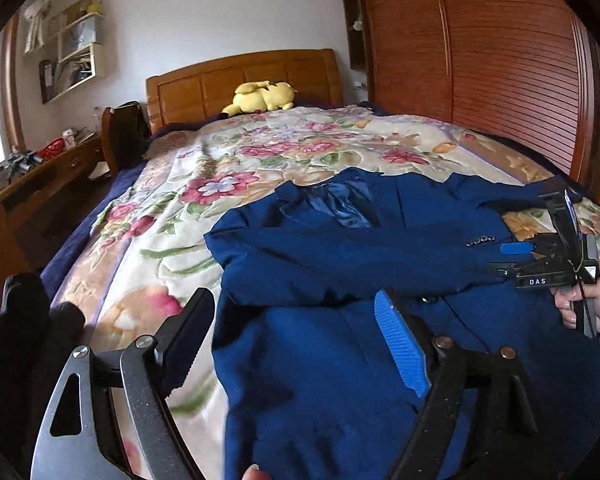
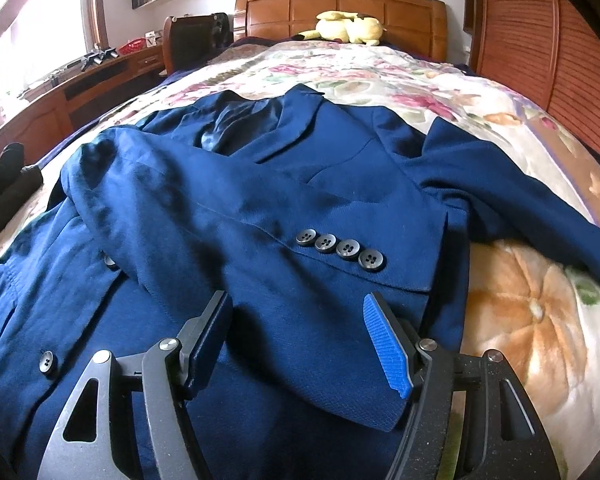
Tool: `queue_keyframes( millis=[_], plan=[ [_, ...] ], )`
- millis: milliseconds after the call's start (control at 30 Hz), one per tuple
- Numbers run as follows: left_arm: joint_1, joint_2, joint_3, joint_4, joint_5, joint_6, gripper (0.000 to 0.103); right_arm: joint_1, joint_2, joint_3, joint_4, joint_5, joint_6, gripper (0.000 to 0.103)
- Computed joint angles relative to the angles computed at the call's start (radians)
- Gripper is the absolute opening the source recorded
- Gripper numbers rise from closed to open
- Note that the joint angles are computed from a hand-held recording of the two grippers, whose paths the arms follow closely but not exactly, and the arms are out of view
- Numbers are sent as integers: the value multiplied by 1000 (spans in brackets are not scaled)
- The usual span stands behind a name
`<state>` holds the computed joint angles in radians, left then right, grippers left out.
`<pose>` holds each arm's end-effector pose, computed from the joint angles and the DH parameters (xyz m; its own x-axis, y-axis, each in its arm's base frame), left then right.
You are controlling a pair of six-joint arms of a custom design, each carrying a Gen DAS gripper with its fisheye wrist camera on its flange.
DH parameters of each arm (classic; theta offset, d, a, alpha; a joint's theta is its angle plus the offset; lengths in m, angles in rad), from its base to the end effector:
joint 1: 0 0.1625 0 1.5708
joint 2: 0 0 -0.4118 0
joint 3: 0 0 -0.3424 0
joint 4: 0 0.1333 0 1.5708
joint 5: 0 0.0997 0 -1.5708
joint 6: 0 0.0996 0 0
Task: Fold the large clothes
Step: 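Open the left gripper and hold the right gripper over the folded sleeve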
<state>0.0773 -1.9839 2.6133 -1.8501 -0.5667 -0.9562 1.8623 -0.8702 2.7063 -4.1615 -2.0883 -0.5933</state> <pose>-0.1694 -0.2311 0.2537 -0.6227 0.2623 -0.7372 0.7419 0.4974 -0.4497 0.1689 -0.2705 0.1521 -0.6538 -0.3281 0.6818 -0.6934 0.6204 -0.3664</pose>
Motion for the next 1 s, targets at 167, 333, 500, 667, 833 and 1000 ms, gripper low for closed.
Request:
queue_keyframes(
  millis=[167,333,500,667,833,1000],
  plan=[
    [-55,12,41,3,-22,-150,83,2,7,-9,7,-9,-1,70],
    [-100,55,71,-45,-42,-205,83,0,10,-9,3,-9,-3,71],
    [-114,115,101,-134,-52,-225,83,-2,16,-11,2,-9,-5,71],
    [-104,188,125,-207,-67,-221,83,-5,24,-11,-1,-11,-13,74],
    [-120,180,133,-176,-62,-263,83,-5,21,-18,26,-13,-12,80],
    [-156,167,141,-110,-51,-329,83,5,24,-28,41,-37,-7,87]
  ],
)
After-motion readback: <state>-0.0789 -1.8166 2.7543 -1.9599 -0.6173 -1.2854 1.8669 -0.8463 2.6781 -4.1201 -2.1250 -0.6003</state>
